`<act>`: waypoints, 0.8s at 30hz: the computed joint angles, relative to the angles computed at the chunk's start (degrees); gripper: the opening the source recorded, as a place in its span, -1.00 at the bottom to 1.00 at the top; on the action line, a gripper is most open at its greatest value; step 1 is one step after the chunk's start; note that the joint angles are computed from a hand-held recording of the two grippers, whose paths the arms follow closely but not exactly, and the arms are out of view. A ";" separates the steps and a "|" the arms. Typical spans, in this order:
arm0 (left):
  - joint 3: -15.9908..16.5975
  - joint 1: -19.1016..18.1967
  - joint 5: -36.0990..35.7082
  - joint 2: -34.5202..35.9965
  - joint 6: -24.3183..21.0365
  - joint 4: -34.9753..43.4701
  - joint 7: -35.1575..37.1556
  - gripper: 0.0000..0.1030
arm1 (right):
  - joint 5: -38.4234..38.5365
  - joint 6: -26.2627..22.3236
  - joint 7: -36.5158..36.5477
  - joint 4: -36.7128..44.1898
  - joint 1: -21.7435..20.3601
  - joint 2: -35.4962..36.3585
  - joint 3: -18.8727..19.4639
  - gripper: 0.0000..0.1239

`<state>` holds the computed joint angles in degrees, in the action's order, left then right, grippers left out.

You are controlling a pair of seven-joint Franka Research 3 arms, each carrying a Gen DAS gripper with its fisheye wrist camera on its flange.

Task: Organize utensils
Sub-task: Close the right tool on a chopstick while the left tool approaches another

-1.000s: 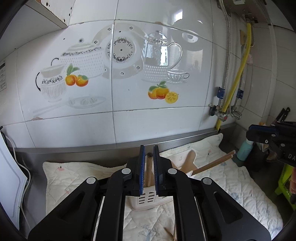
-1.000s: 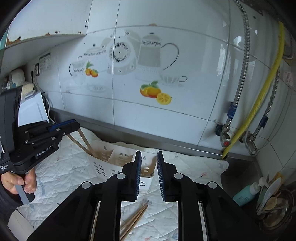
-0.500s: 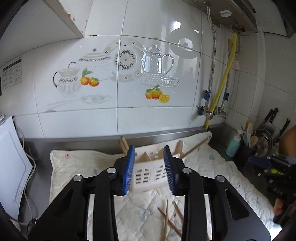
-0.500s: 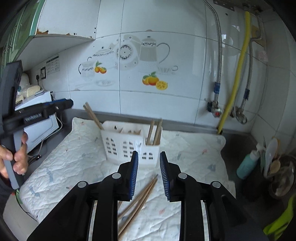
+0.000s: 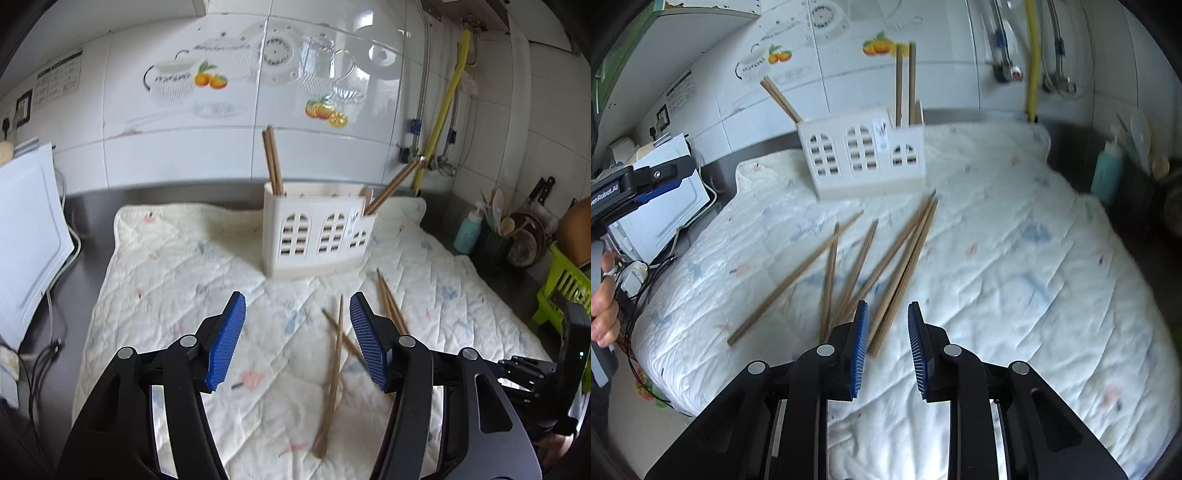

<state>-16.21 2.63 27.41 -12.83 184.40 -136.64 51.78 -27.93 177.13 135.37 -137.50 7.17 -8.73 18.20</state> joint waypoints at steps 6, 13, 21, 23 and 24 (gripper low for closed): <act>-2.71 2.69 0.74 -1.16 0.55 -4.31 -2.33 0.18 | 0.22 1.33 3.07 -1.42 0.26 1.44 0.04 -0.74; -0.02 -0.43 -1.19 -0.62 0.30 -6.55 -1.96 0.18 | 0.71 1.94 4.32 -0.15 1.96 3.80 -1.56 -0.77; 2.51 -3.76 -2.69 0.39 -0.10 -7.44 0.21 0.18 | -11.16 -2.61 14.02 2.86 4.09 5.23 -3.83 -0.78; 2.99 -4.58 -3.00 0.61 -0.09 -7.81 0.98 0.18 | -15.83 -4.73 17.81 3.62 4.73 4.91 -4.36 -0.78; 4.00 -5.80 -3.50 0.79 -0.15 -7.96 1.72 0.18 | -16.75 -5.29 18.41 3.87 5.31 4.87 -4.90 -0.78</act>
